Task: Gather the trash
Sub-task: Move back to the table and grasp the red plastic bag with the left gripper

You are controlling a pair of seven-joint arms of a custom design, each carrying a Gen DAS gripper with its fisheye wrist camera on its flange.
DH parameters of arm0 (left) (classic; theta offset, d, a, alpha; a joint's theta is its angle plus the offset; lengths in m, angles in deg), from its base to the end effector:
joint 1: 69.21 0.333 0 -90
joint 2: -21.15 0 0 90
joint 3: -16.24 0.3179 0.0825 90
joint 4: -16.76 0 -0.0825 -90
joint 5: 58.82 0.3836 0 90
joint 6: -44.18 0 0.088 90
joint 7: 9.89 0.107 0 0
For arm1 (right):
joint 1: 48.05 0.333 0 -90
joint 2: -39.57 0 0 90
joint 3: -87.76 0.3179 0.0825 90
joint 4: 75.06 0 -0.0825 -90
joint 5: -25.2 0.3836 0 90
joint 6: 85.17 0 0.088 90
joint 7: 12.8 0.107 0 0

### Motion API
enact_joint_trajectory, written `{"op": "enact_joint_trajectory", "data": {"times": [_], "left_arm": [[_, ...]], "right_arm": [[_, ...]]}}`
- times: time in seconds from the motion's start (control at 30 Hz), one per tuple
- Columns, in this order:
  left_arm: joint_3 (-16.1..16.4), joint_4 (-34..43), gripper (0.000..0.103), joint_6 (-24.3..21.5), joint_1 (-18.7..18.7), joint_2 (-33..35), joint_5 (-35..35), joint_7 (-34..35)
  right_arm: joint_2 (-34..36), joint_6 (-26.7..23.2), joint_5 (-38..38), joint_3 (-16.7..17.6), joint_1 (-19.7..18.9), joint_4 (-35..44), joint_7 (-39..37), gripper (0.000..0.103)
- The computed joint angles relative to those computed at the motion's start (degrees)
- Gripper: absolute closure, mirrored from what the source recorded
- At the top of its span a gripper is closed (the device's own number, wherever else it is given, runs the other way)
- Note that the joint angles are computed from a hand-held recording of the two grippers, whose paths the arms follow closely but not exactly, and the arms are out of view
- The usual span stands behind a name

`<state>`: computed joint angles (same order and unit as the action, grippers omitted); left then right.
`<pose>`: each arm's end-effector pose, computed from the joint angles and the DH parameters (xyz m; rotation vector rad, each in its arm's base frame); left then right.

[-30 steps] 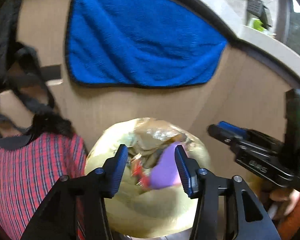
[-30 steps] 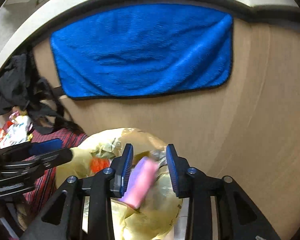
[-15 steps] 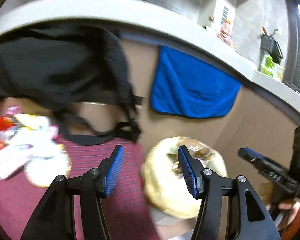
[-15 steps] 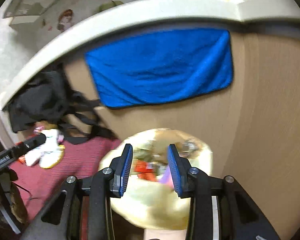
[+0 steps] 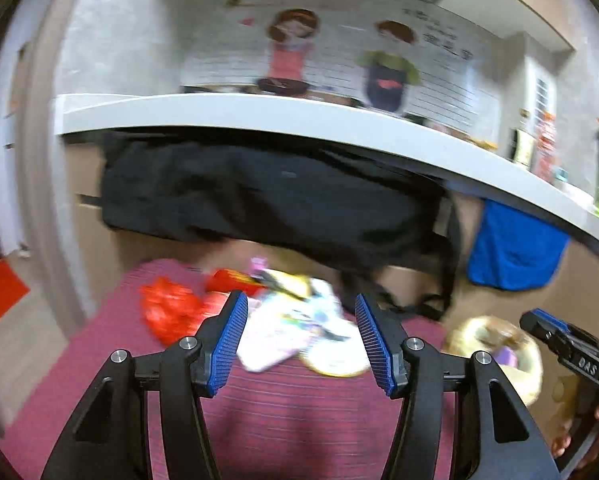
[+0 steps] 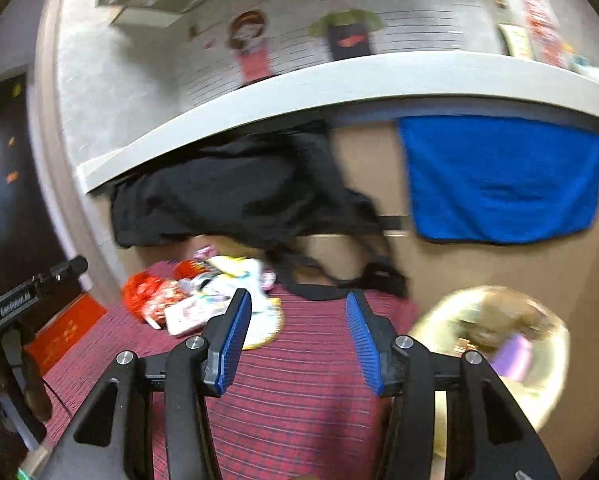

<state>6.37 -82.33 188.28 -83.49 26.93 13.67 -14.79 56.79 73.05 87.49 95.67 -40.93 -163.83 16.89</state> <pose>0.5826 -0.2647 0.5903 -1.7672 1.1520 -0.9775 0.6852 0.1311 0.5684 -1.7029 1.0838 -0.4629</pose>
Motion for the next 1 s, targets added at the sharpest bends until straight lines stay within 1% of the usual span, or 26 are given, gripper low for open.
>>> {"op": "enact_joint_trajectory", "data": {"times": [0.07, 0.13, 0.2, 0.23, 0.27, 0.33, 0.43, 0.53, 0.57, 0.6, 0.7, 0.77, 0.83, 0.9, 0.97, 1.0], "left_arm": [[0.9, -3.9, 0.046, 0.6, 1.3, -2.9, 0.9, -3.0], [1.4, -6.6, 0.044, 1.7, 3.2, -4.3, 2.5, -7.0], [2.6, -9.7, 0.04, 6.0, 5.9, -5.2, 5.2, -12.6], [3.0, -10.4, 0.036, 7.9, 7.2, -4.8, 5.5, -13.9], [3.3, -10.3, 0.035, 8.7, 8.1, -3.9, 5.3, -14.3], [3.9, -10.4, 0.035, 8.8, 9.7, -2.2, 4.3, -14.0], [5.2, -9.1, 0.035, 10.8, 11.7, 1.2, 0.3, -11.2], [6.9, -6.0, 0.035, 18.1, 13.6, 6.1, -2.7, -10.8], [7.0, -4.2, 0.035, 20.2, 14.3, 8.3, -5.6, -7.9], [6.9, -2.9, 0.035, 20.4, 14.4, 9.8, -8.7, -4.3], [6.0, 1.8, 0.035, 17.4, 14.5, 14.3, -17.4, 6.0], [5.4, 4.1, 0.035, 15.4, 14.6, 16.5, -22.8, 10.8], [5.9, 5.4, 0.035, 14.8, 13.9, 17.8, -25.7, 12.5], [6.9, 6.6, 0.036, 12.6, 12.3, 18.7, -27.3, 13.2], [7.8, 6.7, 0.042, 11.4, 11.0, 18.6, -28.5, 13.1], [8.3, 6.7, 0.043, 11.3, 10.4, 18.5, -28.2, 12.6]], "right_arm": [[1.8, -1.0, -3.7, 0.3, 2.1, 2.2, 1.8, 0.056], [3.7, -2.5, -6.0, 0.7, 3.1, 4.6, 3.1, 0.056], [6.0, -2.9, -8.3, 1.0, 4.3, 7.2, 4.6, 0.056], [7.7, -2.6, -9.3, 1.3, 4.9, 9.1, 5.3, 0.056], [8.8, -2.5, -10.0, 1.5, 5.1, 10.2, 5.8, 0.056], [12.0, -2.8, -12.1, 1.7, 5.8, 13.8, 7.8, 0.056], [16.0, -3.9, -14.7, 1.9, 5.9, 18.0, 10.8, 0.056], [18.9, -5.3, -17.6, 1.7, 6.0, 20.9, 13.3, 0.056], [19.8, -5.7, -18.8, 1.5, 6.2, 21.8, 14.2, 0.056], [20.6, -6.4, -20.0, 1.3, 6.3, 22.7, 15.0, 0.056], [22.8, -8.4, -23.0, 0.7, 6.3, 25.3, 17.4, 0.056], [23.6, -8.9, -23.9, 0.9, 5.9, 26.0, 18.1, 0.056], [24.3, -8.9, -24.7, 0.9, 5.7, 26.7, 18.7, 0.056], [25.3, -9.3, -25.7, 0.7, 5.7, 28.0, 19.7, 0.056], [26.8, -10.7, -26.7, 0.5, 5.6, 30.1, 21.1, 0.056], [27.3, -11.3, -27.0, 0.6, 5.6, 31.0, 21.6, 0.056]]}}
